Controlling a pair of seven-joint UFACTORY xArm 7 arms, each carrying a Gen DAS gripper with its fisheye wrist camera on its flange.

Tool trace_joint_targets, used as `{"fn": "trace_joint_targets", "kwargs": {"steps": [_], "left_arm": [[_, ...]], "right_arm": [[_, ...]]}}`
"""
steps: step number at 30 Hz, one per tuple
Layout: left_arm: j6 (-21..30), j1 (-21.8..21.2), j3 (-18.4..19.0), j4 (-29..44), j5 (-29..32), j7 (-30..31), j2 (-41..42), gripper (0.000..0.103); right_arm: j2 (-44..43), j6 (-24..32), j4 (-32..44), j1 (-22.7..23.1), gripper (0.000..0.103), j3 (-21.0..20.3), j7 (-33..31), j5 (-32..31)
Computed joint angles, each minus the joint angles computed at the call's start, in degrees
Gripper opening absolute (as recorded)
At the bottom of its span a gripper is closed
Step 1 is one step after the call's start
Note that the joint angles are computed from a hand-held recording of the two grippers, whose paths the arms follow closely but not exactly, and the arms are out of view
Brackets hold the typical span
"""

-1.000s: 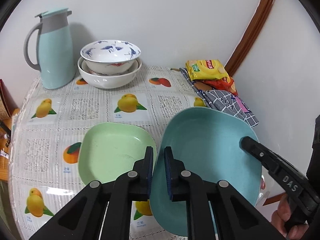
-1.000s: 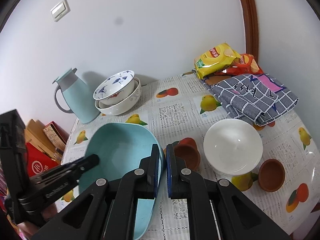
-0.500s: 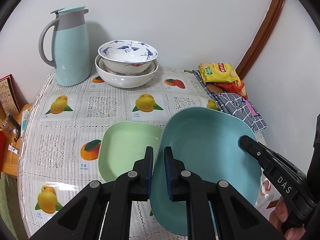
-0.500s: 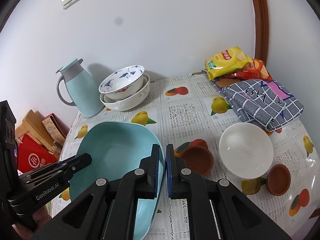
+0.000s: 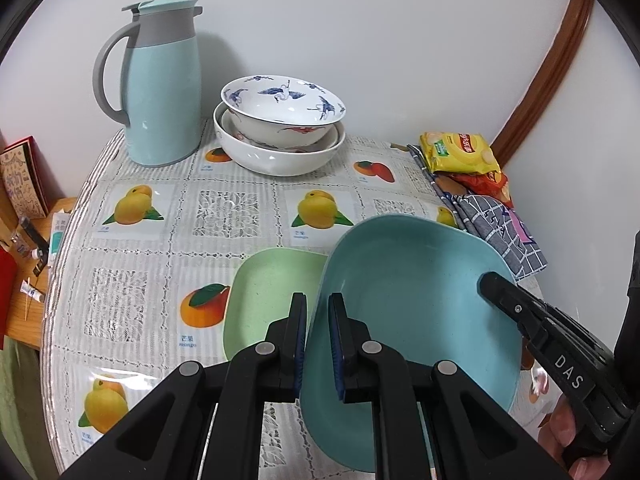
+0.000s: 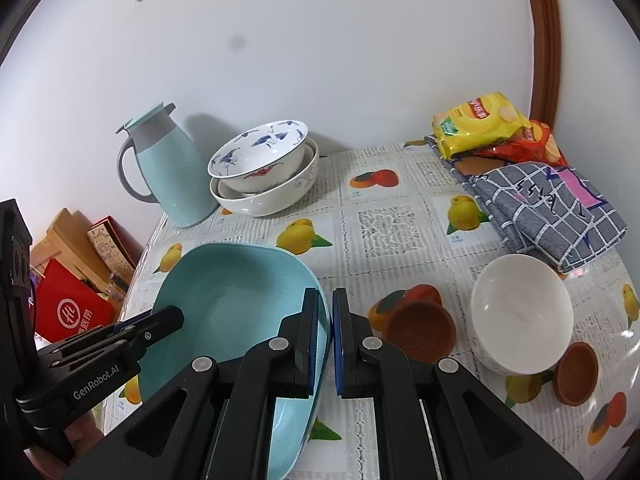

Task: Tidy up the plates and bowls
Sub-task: 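Carry the light-blue plate with both grippers and lower it onto the green plate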

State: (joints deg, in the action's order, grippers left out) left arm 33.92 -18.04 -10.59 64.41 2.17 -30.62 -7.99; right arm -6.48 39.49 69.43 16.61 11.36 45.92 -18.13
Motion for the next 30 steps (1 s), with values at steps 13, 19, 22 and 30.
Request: {"fn": "trace_joint_targets", "kwargs": {"steps": [13, 19, 22, 30], "left_arm": [[1.18, 1.62, 1.16, 1.26, 1.97, -1.35, 2.56, 0.011], [1.1, 2.14, 1.82, 0.96, 1.53, -1.22, 4.06, 0.011], [0.94, 2.24, 2.01, 0.8, 1.3, -0.77, 5.02, 0.011], [0.95, 2.11, 2.41, 1.36, 1.91, -0.75, 8.27, 0.011]], "right_arm": [[7.39, -1.79, 5.16, 1.61, 0.007, -1.41, -3.53, 1.44], [10.79, -2.18, 6.82, 2.92, 0.007, -2.3, -4.61, 2.14], [12.07, -2.61, 7.05, 3.33, 0.007, -2.74, -5.28, 2.68], [15.67, -2.61, 7.67, 3.98, 0.007, -3.75, -7.36, 3.82]]}}
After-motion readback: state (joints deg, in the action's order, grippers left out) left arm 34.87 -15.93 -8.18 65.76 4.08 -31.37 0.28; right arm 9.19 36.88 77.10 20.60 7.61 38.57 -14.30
